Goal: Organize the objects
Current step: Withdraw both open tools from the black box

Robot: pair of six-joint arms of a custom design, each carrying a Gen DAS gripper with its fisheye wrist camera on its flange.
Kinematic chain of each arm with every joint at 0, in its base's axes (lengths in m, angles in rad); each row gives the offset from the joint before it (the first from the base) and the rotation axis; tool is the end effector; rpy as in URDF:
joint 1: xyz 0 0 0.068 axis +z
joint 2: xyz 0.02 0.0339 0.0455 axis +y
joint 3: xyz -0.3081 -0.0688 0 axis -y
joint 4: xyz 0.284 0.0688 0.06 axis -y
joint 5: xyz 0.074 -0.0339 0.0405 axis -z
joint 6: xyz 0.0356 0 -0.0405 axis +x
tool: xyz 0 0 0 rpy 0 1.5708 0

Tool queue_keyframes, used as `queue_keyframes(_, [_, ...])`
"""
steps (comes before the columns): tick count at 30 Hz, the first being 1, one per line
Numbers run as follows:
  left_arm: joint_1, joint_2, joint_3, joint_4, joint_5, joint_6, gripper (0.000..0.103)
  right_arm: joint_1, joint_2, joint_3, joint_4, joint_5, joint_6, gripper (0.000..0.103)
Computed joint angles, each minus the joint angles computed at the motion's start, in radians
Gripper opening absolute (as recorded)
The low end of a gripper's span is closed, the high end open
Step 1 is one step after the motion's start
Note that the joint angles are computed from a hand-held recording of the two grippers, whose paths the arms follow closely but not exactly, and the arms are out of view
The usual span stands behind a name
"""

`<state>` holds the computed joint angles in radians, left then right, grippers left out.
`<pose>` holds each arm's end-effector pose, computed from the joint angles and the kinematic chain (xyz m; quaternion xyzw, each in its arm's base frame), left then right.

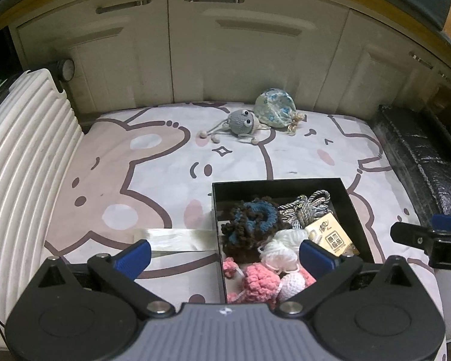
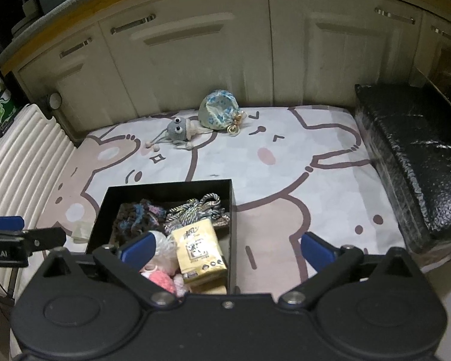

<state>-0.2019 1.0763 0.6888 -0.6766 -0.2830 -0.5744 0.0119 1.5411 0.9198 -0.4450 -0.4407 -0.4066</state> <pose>0.2096 -0.0328 0.2383 -0.2122 0.9353 0.0325 0.2814 0.3278 0.0191 0.2120 -0.2497 0.9130 0.1598 0.2803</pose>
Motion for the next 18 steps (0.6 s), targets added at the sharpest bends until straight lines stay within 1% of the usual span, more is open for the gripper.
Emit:
queue_keyframes(8, [0.02,0.006,-0.013,0.036,0.01,0.014,0.103,-0.008,0.022,0.003,0.036,-0.021,0.0,0.103])
queue_keyframes(14, [0.044,0.028,-0.028,0.1,-0.017,0.04,0.103,-0.008,0.031,-0.002,0.084,-0.031,0.019,0.103])
queue_keyframes(18, [0.095,0.046,-0.036,0.152,0.002,0.068,0.103,-0.007,0.045,-0.001,0.127,-0.036,0.041,0.103])
